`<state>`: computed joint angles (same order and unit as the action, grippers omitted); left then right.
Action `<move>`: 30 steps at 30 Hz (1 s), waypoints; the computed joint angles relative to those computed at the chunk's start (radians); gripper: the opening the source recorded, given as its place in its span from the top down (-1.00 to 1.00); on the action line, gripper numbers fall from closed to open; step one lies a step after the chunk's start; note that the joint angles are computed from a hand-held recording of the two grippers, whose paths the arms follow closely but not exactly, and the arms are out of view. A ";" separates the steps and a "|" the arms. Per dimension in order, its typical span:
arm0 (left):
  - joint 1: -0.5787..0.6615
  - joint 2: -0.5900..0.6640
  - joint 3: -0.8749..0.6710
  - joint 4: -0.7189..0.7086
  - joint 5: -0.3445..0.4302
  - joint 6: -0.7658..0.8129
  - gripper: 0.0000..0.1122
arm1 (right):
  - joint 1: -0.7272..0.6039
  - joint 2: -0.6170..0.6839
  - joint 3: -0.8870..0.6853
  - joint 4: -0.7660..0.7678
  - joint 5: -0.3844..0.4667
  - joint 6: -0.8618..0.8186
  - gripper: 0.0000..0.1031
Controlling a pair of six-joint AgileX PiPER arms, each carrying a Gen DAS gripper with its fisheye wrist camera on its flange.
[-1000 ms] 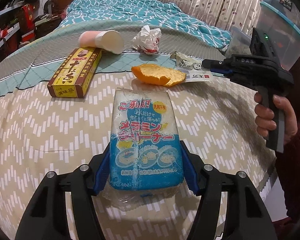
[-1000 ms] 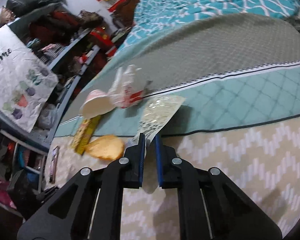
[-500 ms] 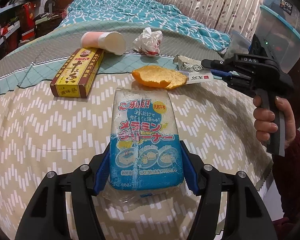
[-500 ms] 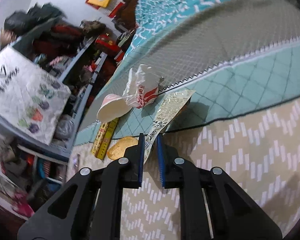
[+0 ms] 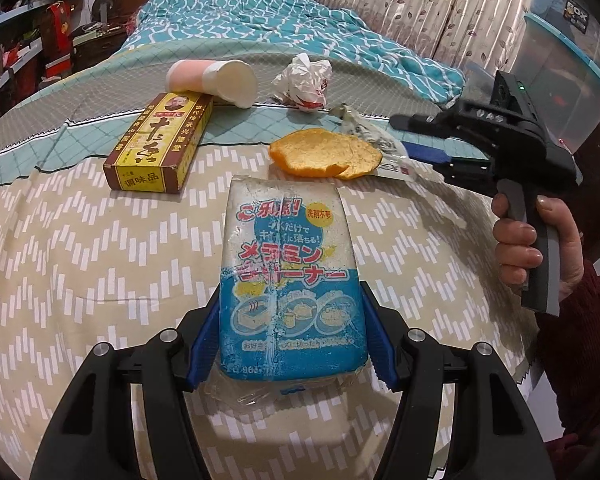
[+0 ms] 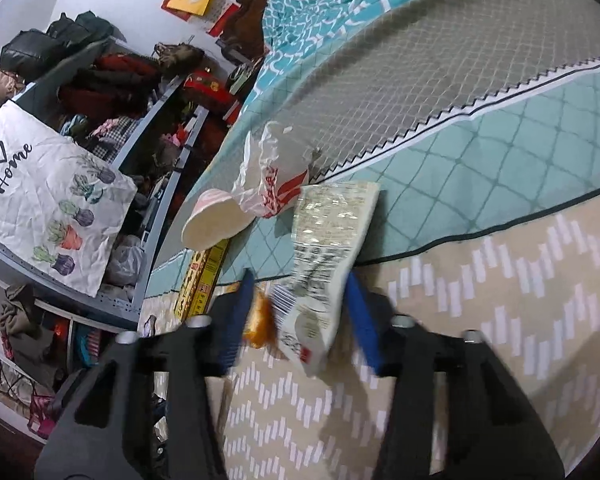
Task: Collect trash
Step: 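Lift the sponge package and wrapper off the bed with both grippers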
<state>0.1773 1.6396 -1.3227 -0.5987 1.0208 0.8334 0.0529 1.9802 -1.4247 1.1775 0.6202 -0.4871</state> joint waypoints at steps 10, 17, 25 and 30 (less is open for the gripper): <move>0.000 -0.005 -0.002 -0.008 0.000 0.008 -0.05 | 0.024 -0.103 0.095 -0.042 -0.095 0.003 0.84; -0.014 -0.022 0.003 -0.026 0.012 0.032 -0.05 | -0.032 -0.313 0.343 0.093 -0.090 -0.163 0.86; -0.051 0.013 -0.054 -0.030 0.073 -0.013 -0.05 | -0.098 -0.517 0.610 0.233 -0.093 -0.304 0.84; -0.094 0.035 -0.112 -0.028 0.092 -0.048 -0.05 | -0.160 -0.492 0.638 0.282 -0.066 -0.317 0.69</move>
